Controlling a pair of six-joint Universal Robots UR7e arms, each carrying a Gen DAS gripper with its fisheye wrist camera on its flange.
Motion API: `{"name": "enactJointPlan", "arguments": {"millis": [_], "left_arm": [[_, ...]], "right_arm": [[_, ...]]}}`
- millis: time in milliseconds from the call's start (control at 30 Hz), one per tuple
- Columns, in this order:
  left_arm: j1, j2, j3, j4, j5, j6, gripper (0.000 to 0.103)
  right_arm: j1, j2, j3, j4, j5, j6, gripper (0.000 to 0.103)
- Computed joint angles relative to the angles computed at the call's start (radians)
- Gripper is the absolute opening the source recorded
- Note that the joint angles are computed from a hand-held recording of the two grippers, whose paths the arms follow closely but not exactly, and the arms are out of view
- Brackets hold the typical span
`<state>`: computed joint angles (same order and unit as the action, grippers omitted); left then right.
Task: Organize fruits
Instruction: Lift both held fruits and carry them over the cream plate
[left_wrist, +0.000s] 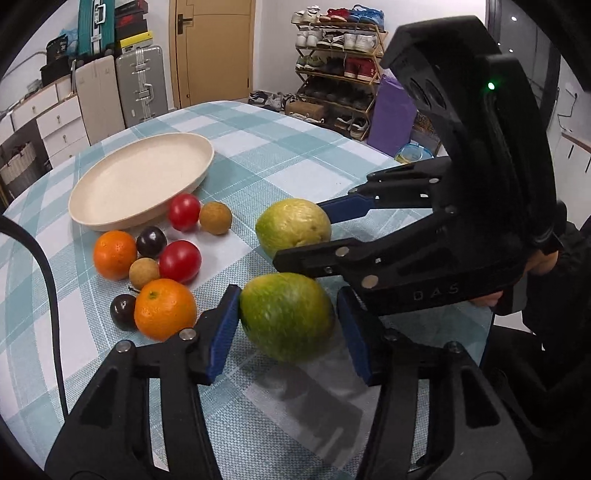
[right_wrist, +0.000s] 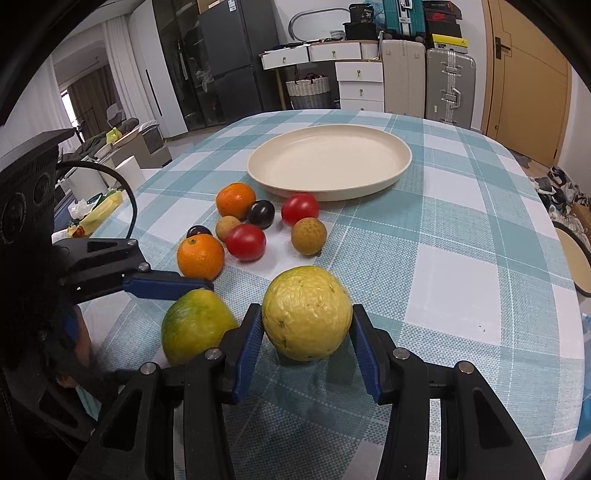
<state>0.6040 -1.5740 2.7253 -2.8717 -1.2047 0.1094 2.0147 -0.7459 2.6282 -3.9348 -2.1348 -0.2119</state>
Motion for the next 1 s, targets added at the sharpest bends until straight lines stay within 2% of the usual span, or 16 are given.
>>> {"name": "enactJointPlan", "arguments": {"millis": [333,567,800,1000], "left_arm": [[0.017,-0.072,0.010,-0.034,-0.016,0.002,0.047],[0.044,-0.128,-0.006,-0.083,0.025,-0.012,0.047],[0.096,-0.103,-0.049,-0.174,0.082,-0.009,0.047],[0.161,-0.032,-0.118,-0.243,0.111,0.013,0.047]], "right_arm": [[-0.001,0.001,0.006,-0.054,0.008,-0.007,0.048],[0.009,0.003,-0.020,-0.069,0.007,-0.017,0.048],[0.020,0.001,-0.063,-0.086,-0.018,-0.014,0.048],[0.018,-0.010,-0.111,-0.061,-0.044,-0.008,0.048]]}}
